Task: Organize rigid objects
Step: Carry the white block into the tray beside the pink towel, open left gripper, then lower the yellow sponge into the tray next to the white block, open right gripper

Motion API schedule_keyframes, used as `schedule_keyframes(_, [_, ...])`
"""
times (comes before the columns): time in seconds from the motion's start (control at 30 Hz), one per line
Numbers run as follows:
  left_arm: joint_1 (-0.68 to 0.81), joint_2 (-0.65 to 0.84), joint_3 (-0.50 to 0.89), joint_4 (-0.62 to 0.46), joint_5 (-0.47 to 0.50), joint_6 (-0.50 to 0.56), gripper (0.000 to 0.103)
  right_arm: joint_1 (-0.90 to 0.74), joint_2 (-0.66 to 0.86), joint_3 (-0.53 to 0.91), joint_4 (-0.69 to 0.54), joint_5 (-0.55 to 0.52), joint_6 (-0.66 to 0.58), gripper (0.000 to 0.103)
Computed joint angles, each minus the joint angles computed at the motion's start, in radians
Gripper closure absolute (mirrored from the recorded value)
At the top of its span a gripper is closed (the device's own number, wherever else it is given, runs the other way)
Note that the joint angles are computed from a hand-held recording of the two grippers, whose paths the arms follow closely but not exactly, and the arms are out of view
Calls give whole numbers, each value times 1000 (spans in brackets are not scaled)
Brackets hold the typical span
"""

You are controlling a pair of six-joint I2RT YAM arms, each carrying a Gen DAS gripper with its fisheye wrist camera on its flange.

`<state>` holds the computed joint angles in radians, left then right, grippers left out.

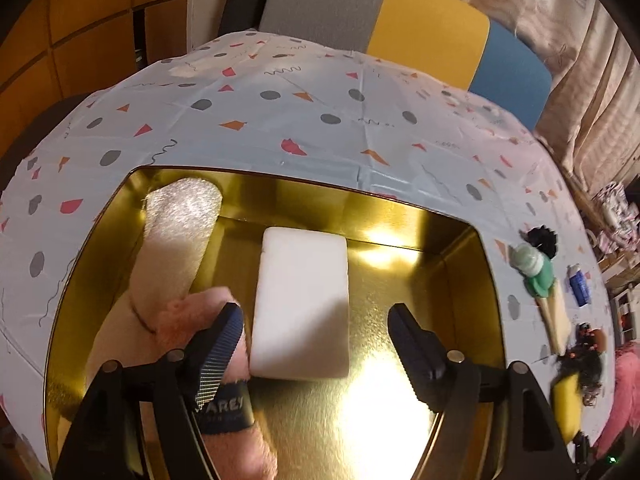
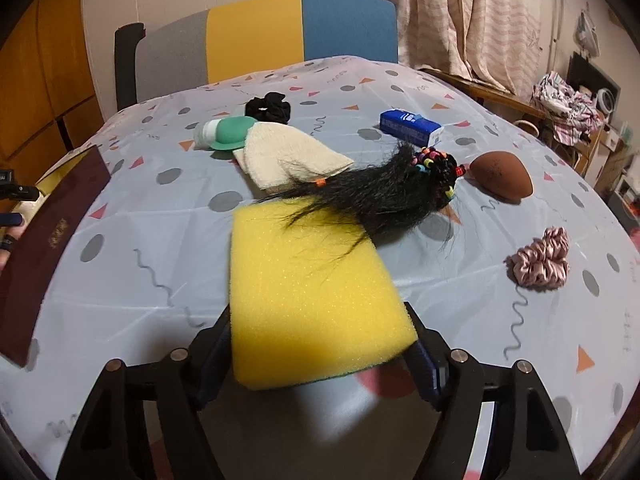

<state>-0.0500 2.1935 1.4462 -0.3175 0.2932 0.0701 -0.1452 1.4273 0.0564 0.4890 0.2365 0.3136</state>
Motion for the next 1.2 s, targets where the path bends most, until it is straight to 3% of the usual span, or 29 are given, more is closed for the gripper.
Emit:
schedule_keyframes(0.2, [47,-125,-148,54,78,36,27,99,-125,0,-133,-37,107,28])
schedule_keyframes(0.4, [112,-234,-302,94,181,117,28,159,-219,7,-194,-173,244,28])
schedule_keyframes(0.73, [219,-327,-437,89,257,195,28,366,-317,112,-338,-102,348,28])
schedule_keyframes(0.93, [267,-386,-512,127,254,262,28,496,-227,281,-370,-57,318,28])
schedule_keyframes(1.2, [325,-369,-502,102,293,281,28,598,48,558,-379,-36,265,28])
